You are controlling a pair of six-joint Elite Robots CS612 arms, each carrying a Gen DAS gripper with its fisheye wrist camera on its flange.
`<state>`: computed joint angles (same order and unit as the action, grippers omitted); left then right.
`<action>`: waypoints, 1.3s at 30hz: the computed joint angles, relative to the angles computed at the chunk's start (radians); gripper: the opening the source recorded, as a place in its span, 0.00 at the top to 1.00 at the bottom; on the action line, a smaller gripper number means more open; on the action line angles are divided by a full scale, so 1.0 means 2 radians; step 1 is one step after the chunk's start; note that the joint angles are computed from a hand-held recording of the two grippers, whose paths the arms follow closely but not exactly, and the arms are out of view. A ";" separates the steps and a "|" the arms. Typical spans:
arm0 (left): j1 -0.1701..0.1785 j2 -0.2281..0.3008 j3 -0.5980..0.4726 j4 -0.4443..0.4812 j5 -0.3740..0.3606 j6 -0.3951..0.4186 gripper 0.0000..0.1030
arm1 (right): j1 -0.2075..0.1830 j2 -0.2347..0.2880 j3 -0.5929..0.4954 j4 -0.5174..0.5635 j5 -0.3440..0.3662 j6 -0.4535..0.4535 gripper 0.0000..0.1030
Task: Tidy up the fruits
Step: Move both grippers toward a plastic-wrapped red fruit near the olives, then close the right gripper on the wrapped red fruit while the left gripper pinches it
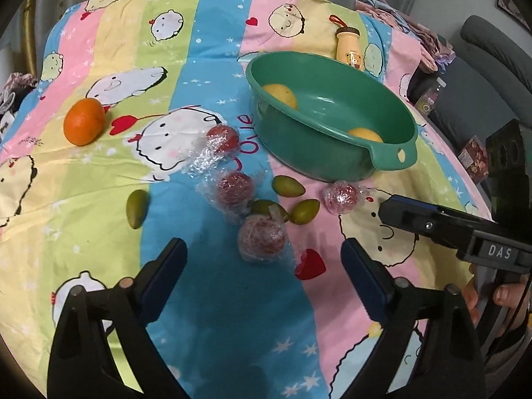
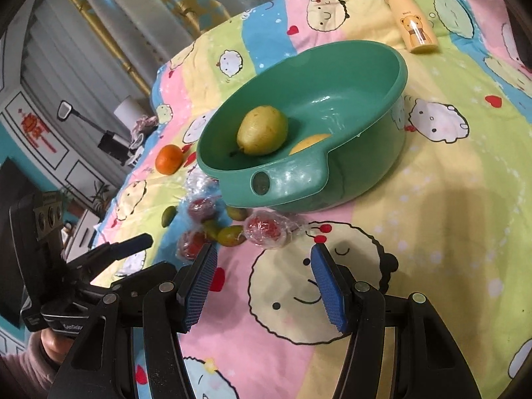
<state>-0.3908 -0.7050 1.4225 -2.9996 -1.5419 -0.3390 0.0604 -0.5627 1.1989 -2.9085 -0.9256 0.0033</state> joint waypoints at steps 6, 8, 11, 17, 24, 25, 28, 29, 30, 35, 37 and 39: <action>-0.002 0.007 -0.009 0.003 -0.003 -0.008 0.28 | 0.004 0.001 -0.004 0.005 -0.005 -0.014 0.42; -0.001 0.010 -0.013 0.005 -0.005 -0.015 0.31 | 0.004 0.002 -0.006 0.006 0.000 -0.013 0.42; 0.000 0.013 -0.016 0.009 -0.005 -0.021 0.39 | 0.004 0.004 -0.008 0.005 0.000 -0.009 0.42; 0.003 0.017 -0.019 0.005 -0.014 -0.029 0.64 | 0.004 0.006 -0.011 0.005 0.001 -0.003 0.42; 0.007 0.012 -0.008 -0.006 -0.028 -0.036 0.68 | 0.007 0.007 -0.014 0.011 -0.009 -0.015 0.42; 0.007 0.010 -0.005 -0.008 -0.031 -0.036 0.68 | 0.008 0.008 -0.015 0.012 -0.010 -0.016 0.42; 0.008 0.002 0.006 -0.018 -0.034 -0.033 0.68 | 0.010 0.009 -0.021 0.017 -0.019 -0.021 0.42; 0.009 0.000 0.010 -0.022 -0.035 -0.032 0.68 | 0.012 0.010 -0.022 0.019 -0.023 -0.023 0.42; 0.009 -0.002 0.013 -0.025 -0.035 -0.032 0.68 | 0.013 0.010 -0.023 0.019 -0.027 -0.023 0.42; 0.010 -0.008 0.021 -0.033 -0.044 -0.031 0.68 | 0.020 0.015 -0.035 0.026 -0.046 -0.033 0.44; 0.011 -0.008 0.022 -0.034 -0.047 -0.031 0.68 | 0.023 0.016 -0.039 0.030 -0.059 -0.037 0.46; 0.010 -0.009 0.024 -0.038 -0.049 -0.032 0.68 | 0.026 0.018 -0.043 0.038 -0.075 -0.042 0.51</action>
